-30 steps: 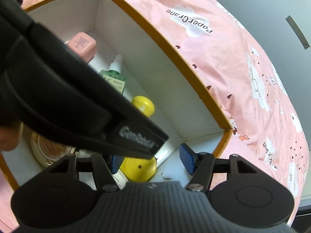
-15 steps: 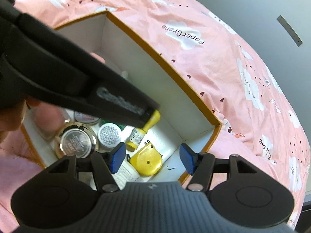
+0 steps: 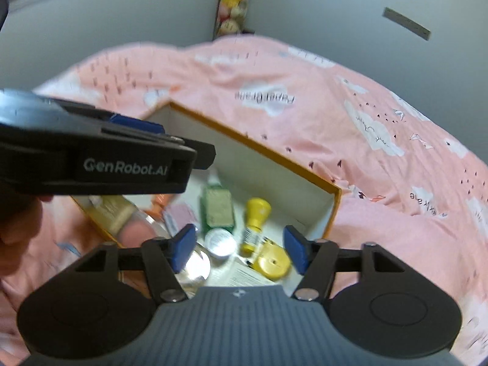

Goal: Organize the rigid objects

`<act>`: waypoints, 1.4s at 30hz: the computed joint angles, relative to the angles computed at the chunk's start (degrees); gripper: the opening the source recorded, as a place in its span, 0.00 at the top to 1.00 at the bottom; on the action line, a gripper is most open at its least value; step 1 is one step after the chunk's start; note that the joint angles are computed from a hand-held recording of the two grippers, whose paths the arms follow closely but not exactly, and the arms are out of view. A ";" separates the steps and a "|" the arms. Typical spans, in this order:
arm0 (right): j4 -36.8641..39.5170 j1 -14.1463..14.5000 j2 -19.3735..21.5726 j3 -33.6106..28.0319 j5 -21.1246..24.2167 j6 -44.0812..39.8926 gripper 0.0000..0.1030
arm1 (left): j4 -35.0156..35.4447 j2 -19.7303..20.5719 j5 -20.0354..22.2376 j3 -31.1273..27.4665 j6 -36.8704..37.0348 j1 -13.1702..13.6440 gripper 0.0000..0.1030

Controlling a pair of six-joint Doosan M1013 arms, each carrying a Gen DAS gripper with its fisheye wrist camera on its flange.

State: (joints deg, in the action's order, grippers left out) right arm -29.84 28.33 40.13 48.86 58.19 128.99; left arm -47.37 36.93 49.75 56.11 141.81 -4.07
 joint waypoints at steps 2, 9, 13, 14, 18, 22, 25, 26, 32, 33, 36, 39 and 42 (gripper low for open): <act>-2.90 0.83 -1.12 1.82 -2.04 5.02 0.22 | -2.27 -1.18 -1.01 1.62 4.35 0.51 0.37; -12.65 3.80 -3.17 5.47 -4.27 23.03 0.18 | -6.39 -3.72 -3.46 5.66 15.16 2.58 0.37; -16.88 5.22 -3.28 6.28 -1.10 33.14 0.18 | -8.47 -5.47 -7.74 9.79 20.44 3.49 0.31; -17.42 5.50 -3.28 6.51 -0.52 35.14 0.18 | -8.38 -5.75 -8.44 10.60 20.84 3.65 0.31; -20.01 6.55 -3.41 7.94 0.25 41.59 0.05 | -7.04 -6.52 -10.30 13.17 20.97 4.43 0.21; -21.74 7.54 -3.08 8.27 1.37 42.76 0.04 | -10.30 -7.26 -10.75 15.67 23.46 5.50 0.17; -21.51 7.70 -2.72 8.19 1.99 42.71 0.04 | -11.71 -7.76 -12.39 17.20 24.85 5.62 0.12; -21.48 7.65 -2.68 8.29 2.08 43.24 0.04 | -11.64 -7.80 -12.73 17.43 24.56 5.65 0.07; -21.66 7.60 -3.33 9.91 1.91 47.06 0.04 | -6.43 -7.32 -12.45 17.47 16.94 5.53 0.00; -21.62 7.54 -3.40 10.12 1.74 47.46 0.04 | -5.55 -7.31 -12.47 17.53 16.34 5.46 0.00; -20.27 7.37 -3.09 9.82 2.33 46.82 0.04 | -3.20 -7.08 -12.40 17.09 14.07 5.24 0.00; -17.36 7.03 -2.25 8.43 4.07 43.97 0.04 | -1.98 -7.15 -13.64 17.26 12.50 5.00 0.00; -15.77 6.95 -1.66 7.76 4.47 42.10 0.04 | -1.33 -7.35 -14.60 17.69 11.74 4.80 0.00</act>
State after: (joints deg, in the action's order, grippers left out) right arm -45.61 35.28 38.47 56.61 62.66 171.10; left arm -48.70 29.58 35.15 73.80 153.55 0.73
